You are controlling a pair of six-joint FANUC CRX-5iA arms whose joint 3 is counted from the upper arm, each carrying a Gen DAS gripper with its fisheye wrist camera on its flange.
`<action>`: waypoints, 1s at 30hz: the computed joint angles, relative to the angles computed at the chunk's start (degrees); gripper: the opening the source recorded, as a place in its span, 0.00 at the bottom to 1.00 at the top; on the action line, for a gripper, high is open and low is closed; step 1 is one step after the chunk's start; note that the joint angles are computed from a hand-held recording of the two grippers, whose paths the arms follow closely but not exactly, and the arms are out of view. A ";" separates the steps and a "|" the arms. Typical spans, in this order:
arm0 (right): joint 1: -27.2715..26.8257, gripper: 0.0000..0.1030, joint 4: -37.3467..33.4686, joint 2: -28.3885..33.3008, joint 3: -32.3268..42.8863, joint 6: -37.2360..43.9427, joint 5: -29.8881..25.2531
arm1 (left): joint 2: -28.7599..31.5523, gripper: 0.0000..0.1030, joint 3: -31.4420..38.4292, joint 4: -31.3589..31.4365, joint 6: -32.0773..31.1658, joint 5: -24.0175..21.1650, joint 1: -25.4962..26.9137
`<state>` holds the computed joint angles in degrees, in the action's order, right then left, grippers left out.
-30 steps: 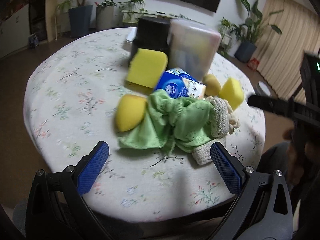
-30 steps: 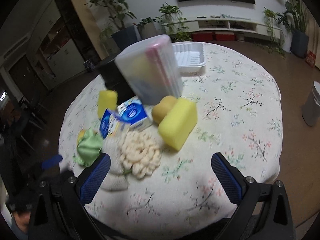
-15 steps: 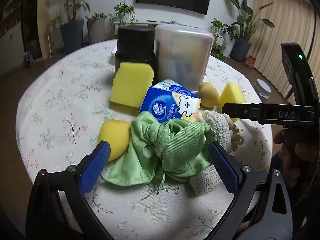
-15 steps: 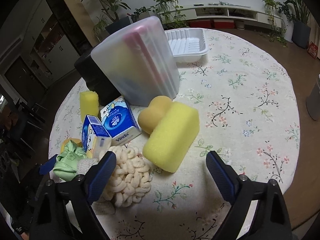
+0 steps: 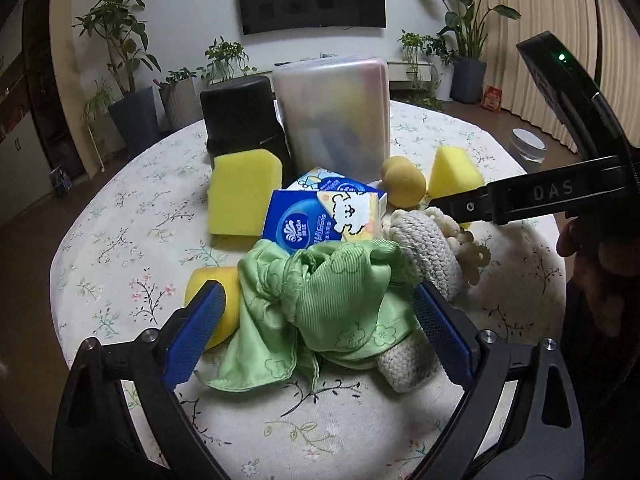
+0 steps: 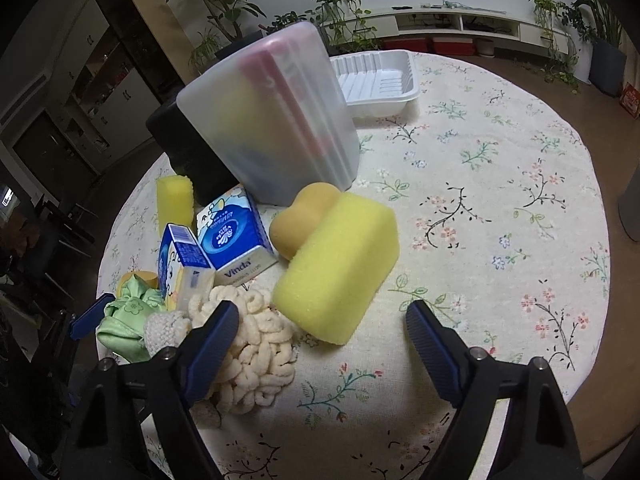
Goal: Organize soft objects
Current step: 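Grasp the green cloth with the left tool while the right tool grasps the yellow rectangular sponge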
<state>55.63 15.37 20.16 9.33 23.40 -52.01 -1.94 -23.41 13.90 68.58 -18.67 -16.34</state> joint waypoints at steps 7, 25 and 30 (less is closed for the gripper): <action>-0.54 0.72 -0.61 0.10 -0.22 0.48 0.39 | 1.05 0.65 2.18 -8.66 4.81 -0.24 -1.68; -0.99 0.73 -0.98 2.91 3.97 0.75 -2.75 | 0.41 0.66 3.69 -13.16 12.23 -4.18 -0.98; -1.27 0.73 0.98 3.49 4.01 -1.89 -3.39 | 0.72 0.54 2.92 -9.11 8.77 -3.60 -0.48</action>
<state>54.37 16.35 23.66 13.34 21.52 -55.40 -1.22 -20.49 4.78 77.35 -22.27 -16.82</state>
